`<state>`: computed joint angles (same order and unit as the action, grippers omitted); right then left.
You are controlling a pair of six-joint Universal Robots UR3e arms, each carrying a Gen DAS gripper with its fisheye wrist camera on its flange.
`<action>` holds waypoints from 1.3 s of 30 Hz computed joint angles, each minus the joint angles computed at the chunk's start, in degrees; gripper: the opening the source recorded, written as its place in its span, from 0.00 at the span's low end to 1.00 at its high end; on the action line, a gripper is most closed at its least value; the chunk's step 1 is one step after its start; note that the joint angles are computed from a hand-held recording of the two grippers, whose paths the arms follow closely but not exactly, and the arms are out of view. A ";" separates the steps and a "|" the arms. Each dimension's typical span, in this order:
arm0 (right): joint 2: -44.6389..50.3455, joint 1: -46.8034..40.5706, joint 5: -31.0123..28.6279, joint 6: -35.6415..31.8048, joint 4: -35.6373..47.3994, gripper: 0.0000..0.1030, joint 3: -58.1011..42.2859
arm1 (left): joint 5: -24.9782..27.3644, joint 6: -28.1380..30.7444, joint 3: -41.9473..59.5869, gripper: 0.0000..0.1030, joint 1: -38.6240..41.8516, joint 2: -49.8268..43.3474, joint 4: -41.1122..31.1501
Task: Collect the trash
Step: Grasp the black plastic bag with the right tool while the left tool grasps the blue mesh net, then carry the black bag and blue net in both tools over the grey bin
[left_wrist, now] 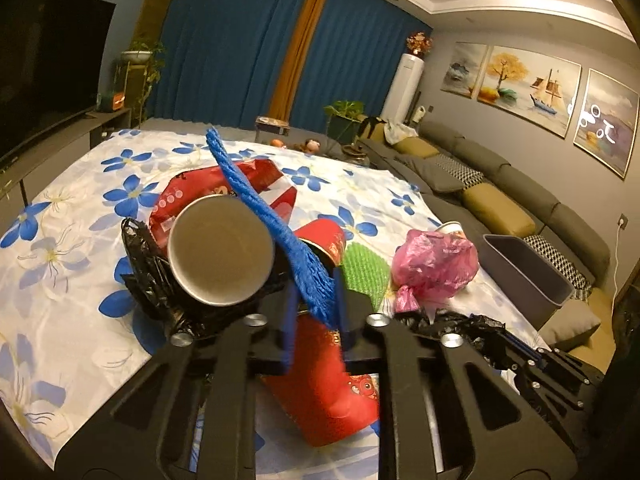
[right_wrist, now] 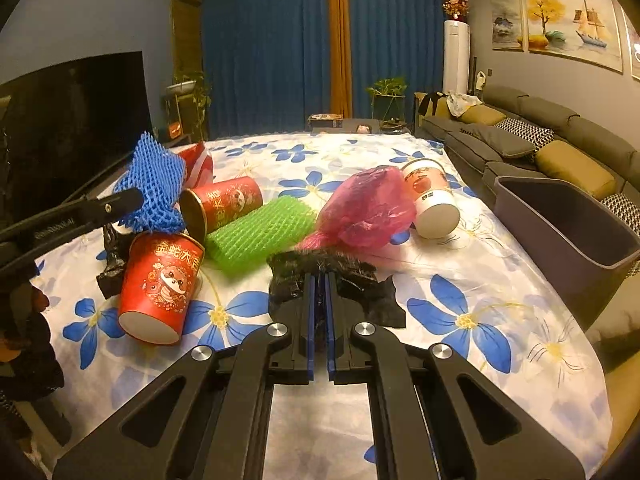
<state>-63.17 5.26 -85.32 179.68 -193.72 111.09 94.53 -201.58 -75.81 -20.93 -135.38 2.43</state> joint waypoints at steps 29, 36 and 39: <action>-14.57 -9.71 8.61 1.01 -7.70 0.02 14.41 | 4.17 6.44 -0.16 0.02 -7.94 3.74 5.22; -17.19 -13.21 10.46 1.30 -9.38 0.02 17.07 | 3.77 7.75 5.55 0.02 -9.77 1.08 2.23; -18.34 -15.70 12.24 1.45 -9.78 0.02 18.23 | 2.88 8.52 10.29 0.02 -10.54 -1.18 -0.36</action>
<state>-81.52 -10.44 -73.08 181.14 -203.50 129.33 97.41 -193.06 -65.52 -31.47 -136.56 2.07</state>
